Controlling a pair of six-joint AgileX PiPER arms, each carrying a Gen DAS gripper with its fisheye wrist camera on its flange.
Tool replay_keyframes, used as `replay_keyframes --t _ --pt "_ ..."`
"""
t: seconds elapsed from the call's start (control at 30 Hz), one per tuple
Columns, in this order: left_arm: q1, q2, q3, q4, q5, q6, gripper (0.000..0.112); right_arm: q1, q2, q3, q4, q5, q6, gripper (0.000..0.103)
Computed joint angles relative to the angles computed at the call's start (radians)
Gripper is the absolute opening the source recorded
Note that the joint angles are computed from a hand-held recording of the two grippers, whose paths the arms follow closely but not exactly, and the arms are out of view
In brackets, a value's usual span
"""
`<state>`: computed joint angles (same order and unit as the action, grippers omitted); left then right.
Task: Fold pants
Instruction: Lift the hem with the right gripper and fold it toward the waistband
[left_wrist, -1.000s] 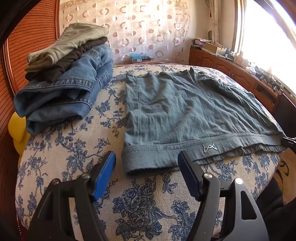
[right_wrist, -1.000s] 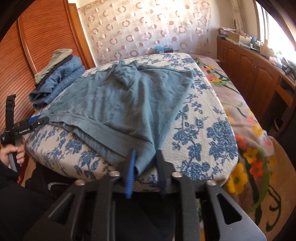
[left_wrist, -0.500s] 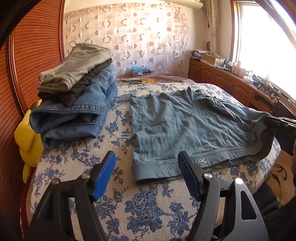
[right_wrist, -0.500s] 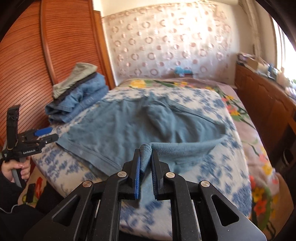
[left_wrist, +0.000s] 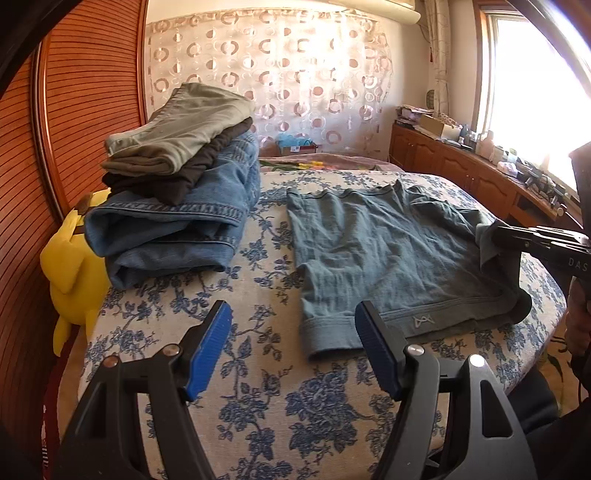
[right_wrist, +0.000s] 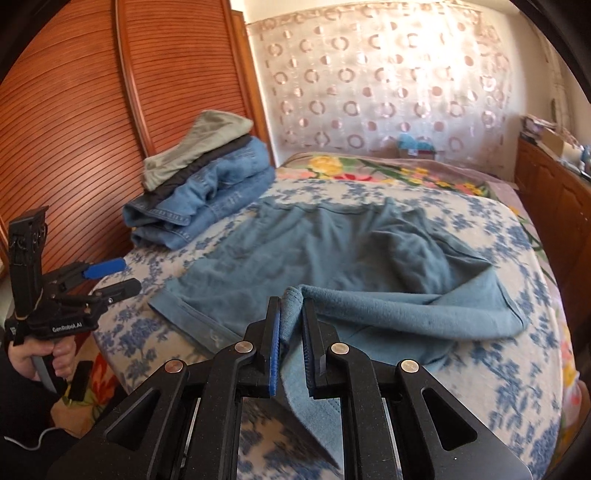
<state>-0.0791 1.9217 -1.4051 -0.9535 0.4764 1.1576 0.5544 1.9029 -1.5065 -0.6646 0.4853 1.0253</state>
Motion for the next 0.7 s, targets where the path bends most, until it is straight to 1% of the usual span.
replay_keyframes --t 0.13,0.3,0.47,0.6,0.7 --pt "0.014 0.004 -0.001 -0.005 0.001 0.005 0.07 0.004 0.062 -0.104 0.084 0.005 -0.11 0.008" --pt "0.031 0.006 0.001 -0.013 0.0 0.011 0.07 0.015 0.163 -0.283 0.224 0.037 -0.286 0.008" --pt "0.054 0.013 -0.007 -0.014 0.001 0.006 0.07 0.024 0.269 -0.464 0.354 0.088 -0.429 0.008" --pt "0.068 0.018 -0.008 -0.015 0.002 0.005 0.07 0.026 0.363 -0.619 0.447 0.15 -0.524 0.008" --pt "0.073 0.021 -0.005 -0.017 0.003 0.007 0.07 0.017 0.425 -0.706 0.513 0.198 -0.574 0.012"
